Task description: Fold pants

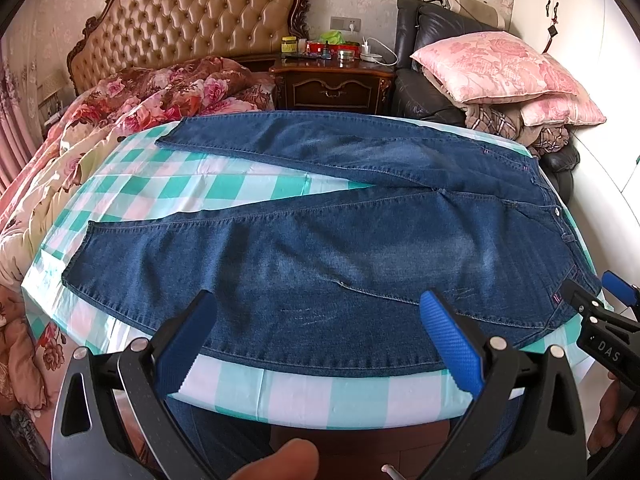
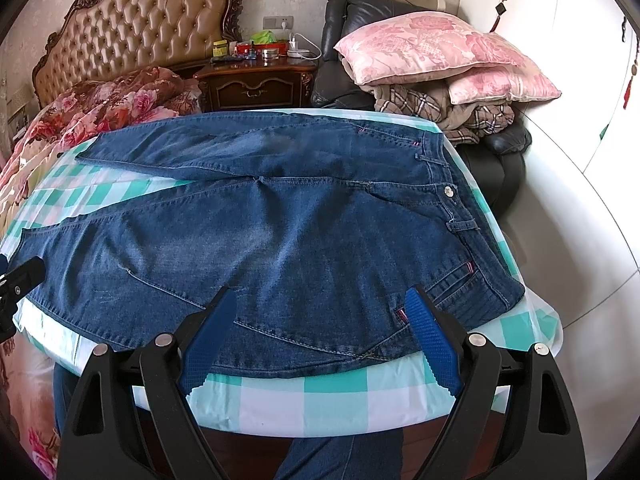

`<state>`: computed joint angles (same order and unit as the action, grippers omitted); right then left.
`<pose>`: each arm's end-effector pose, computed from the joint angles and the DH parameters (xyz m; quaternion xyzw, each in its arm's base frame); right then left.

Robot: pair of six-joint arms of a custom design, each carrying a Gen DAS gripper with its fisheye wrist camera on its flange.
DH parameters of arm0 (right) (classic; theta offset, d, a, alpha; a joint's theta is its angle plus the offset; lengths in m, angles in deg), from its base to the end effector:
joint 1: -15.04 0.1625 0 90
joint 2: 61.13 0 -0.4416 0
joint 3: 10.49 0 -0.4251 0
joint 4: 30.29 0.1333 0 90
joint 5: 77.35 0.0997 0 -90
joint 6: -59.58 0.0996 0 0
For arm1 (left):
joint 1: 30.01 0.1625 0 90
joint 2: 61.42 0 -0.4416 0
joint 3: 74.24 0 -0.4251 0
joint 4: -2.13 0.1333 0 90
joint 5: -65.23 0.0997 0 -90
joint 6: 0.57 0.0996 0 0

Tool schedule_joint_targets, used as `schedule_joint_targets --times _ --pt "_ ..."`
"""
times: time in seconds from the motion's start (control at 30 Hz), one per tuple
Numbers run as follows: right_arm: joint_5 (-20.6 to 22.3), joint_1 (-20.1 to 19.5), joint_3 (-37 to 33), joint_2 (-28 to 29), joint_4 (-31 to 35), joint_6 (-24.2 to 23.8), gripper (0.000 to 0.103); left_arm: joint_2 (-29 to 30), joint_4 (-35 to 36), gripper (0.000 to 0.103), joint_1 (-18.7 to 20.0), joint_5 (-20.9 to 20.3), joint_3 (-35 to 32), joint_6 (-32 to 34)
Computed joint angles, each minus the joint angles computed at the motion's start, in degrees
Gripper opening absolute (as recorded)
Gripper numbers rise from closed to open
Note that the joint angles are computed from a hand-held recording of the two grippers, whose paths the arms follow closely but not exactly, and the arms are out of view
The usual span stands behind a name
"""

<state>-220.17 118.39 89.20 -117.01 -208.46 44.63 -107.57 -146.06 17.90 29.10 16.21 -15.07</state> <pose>0.2067 -0.6373 0.2605 0.0399 -0.8452 0.3323 0.4166 -0.3247 -0.6784 0.1510 0.1578 0.8725 -0.3081 0.3448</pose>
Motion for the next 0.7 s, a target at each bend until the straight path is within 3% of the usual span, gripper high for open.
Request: schedule_joint_targets --times 0.3,0.43,0.53,0.7 --pt "0.46 -0.95 -1.04 -0.48 2.46 1.39 0.084 0.02 0.15 0.101 0.07 0.16 0.39 -0.19" --pt "5.15 -2.85 -2.44 -2.17 8.91 4.78 0.086 0.17 1.1 0.101 0.45 -0.32 0.25 -0.43" --pt "7.69 -5.04 -6.13 -2.43 13.25 5.86 0.086 -0.03 0.54 0.101 1.19 -2.2 0.4 -0.31" --pt "5.55 -9.68 -18.65 0.83 19.62 6.51 0.086 -1.06 -5.19 0.101 2.81 -7.3 1.86 1.65"
